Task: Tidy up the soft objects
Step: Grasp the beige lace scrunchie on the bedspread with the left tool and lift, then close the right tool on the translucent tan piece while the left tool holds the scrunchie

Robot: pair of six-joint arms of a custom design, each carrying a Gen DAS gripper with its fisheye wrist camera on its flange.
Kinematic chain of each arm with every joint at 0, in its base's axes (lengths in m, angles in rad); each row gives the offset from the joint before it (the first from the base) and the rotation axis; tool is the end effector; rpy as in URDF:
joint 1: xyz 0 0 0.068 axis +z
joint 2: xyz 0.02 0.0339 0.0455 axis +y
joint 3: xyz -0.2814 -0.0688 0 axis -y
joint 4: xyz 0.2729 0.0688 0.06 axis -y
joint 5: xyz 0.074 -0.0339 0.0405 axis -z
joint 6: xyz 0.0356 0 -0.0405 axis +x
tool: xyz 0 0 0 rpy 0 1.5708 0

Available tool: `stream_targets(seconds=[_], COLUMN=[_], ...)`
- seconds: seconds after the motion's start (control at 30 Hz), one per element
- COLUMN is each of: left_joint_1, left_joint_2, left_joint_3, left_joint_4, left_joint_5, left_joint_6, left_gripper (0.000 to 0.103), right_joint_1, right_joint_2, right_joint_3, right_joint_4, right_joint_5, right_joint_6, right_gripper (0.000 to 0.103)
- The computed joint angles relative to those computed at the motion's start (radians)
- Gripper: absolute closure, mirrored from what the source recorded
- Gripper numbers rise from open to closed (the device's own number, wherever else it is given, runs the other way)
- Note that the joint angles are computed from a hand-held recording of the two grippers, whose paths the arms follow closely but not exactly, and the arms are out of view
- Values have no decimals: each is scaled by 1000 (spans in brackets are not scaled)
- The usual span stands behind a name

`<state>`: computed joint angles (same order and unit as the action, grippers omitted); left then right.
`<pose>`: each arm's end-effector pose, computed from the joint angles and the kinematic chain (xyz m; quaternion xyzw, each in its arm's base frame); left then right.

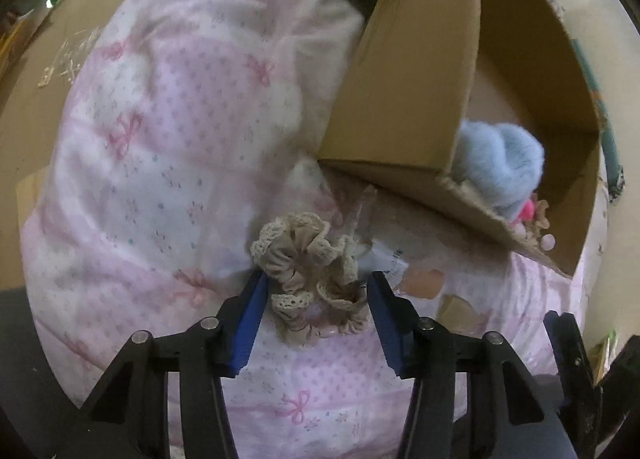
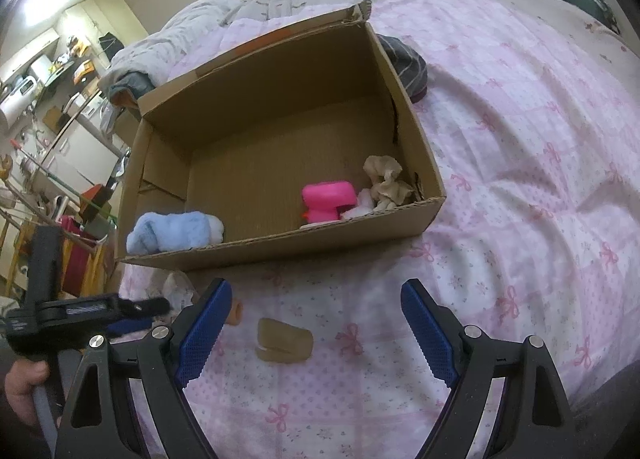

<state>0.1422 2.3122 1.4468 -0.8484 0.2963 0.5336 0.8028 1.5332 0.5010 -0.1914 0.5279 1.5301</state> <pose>0.4145 0.0488 0.0452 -0.1815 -0.9697 0.1623 0.0179 0.1772 0.1577 0.0927 0.3803 0.8726 0.0522 0.3019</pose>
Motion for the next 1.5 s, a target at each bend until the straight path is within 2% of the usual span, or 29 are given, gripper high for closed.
stream_targets(seconds=[0.1,0.17,0.4,0.53,0.6,0.8,0.93,1.1,1.17,1.23,1.27,1.33,1.37,1.4,1.43,1.47,1.5], left_joint_1=[-5,-3,52,105,116,105,116,109,99,85,86,77,79,77,75,77,76], left_joint_2=[-33,-47,-122,-185,-236,-107,-151,-170,-187,-208,-211,-224,-224,-224,-224,-223,-224], left_joint_3=[-42,-54,-47,-51,-113,-7,-44,-77,-108,-149,-155,-183,-183,-187,-191,-188,-191], left_joint_4=[39,39,-27,-139,-76,-111,-56,-44,-19,17,24,58,60,65,70,68,73], left_joint_5=[-11,-16,-18,37,39,8,17,16,13,10,7,-4,-8,-10,-12,-13,-14], left_joint_6=[13,36,110,216,246,142,155,191,201,208,215,220,225,226,225,229,230], left_gripper=[85,90,91,91,91,91,91,91,91,91,91,91,91,91,91,91,91], right_joint_1=[-1,0,-16,-29,-35,-69,-77,-90,-103,-112,-115,-118,-113,-107,-103,-101,-99], right_joint_2=[-8,-12,-7,15,34,136,175,255,303,337,349,370,379,384,383,378,374], right_joint_3=[-8,-11,-29,-28,-21,35,60,108,136,161,167,177,191,203,204,201,202], right_joint_4=[5,7,55,96,107,138,165,155,161,165,176,193,174,155,155,156,146], right_joint_5=[0,0,-22,-59,-79,-155,-183,-234,-272,-294,-304,-325,-319,-311,-308,-309,-305], right_joint_6=[4,6,-6,-34,-43,-124,-164,-207,-247,-296,-312,-331,-338,-345,-347,-349,-347], right_gripper=[11,11,11,11,11,11,11,12,19,39,45,67,69,76,88,95,96])
